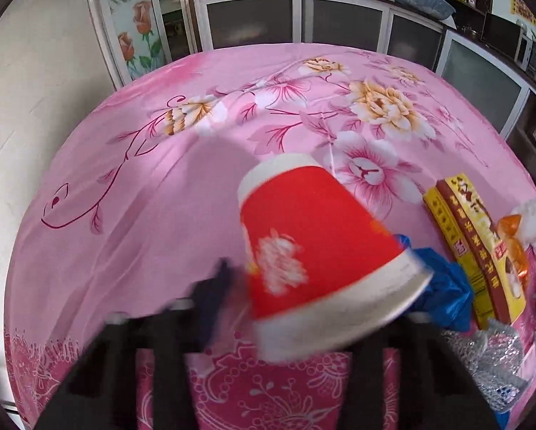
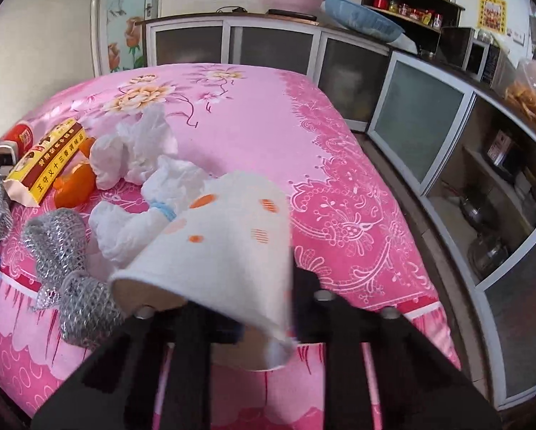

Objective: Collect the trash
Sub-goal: 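Grasp the red paper cup with the left gripper while the right grasps the white dotted cup, then carry both cups over the yellow bin and release them inside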

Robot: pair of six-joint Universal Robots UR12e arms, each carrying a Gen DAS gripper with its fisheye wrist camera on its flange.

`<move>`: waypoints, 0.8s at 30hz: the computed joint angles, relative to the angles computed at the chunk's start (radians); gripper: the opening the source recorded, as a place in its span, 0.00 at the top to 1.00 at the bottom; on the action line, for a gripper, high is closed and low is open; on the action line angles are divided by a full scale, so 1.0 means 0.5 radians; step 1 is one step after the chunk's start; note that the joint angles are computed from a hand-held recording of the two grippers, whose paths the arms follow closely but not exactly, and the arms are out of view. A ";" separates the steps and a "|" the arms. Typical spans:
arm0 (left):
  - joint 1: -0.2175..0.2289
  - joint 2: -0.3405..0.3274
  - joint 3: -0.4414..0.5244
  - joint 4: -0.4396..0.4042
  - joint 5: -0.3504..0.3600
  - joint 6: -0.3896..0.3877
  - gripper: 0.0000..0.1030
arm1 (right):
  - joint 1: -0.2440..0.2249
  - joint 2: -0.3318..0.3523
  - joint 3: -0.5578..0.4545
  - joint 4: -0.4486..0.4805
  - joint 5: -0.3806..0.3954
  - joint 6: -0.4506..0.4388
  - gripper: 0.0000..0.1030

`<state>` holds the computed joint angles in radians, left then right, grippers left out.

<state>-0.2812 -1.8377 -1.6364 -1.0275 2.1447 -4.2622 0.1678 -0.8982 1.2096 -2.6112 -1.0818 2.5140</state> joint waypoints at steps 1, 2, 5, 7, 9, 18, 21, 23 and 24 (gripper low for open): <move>0.000 0.004 0.001 -0.014 0.012 -0.011 0.83 | -0.005 -0.003 0.003 -0.016 0.015 0.020 0.95; -0.003 0.009 0.002 -0.020 0.025 -0.019 0.88 | -0.009 -0.008 0.012 -0.055 0.016 0.053 0.98; -0.013 0.040 -0.013 0.001 0.045 -0.040 0.92 | -0.023 -0.027 0.029 -0.112 0.036 0.088 0.98; -0.030 0.066 -0.027 0.025 0.075 -0.044 0.92 | -0.033 -0.047 0.049 -0.133 0.049 0.105 0.99; -0.055 0.095 -0.037 0.022 0.134 -0.079 0.92 | -0.046 -0.068 0.069 -0.147 0.073 0.128 0.99; -0.195 0.185 -0.052 0.016 0.350 -0.164 0.92 | -0.135 -0.206 0.223 -0.280 0.159 0.226 0.98; -0.263 0.159 -0.013 0.067 0.397 -0.121 0.92 | -0.184 -0.267 0.302 -0.327 0.174 0.257 0.98; -0.311 0.117 0.026 0.174 0.406 -0.015 0.92 | -0.229 -0.314 0.367 -0.372 0.174 0.278 0.98; -0.330 0.092 0.050 0.216 0.413 0.040 0.92 | -0.245 -0.330 0.386 -0.380 0.175 0.285 0.98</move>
<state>-0.4462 -1.7915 -1.6115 -0.9197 2.3512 -4.2420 0.0451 -1.0631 1.4028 -2.8009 -0.9942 2.6564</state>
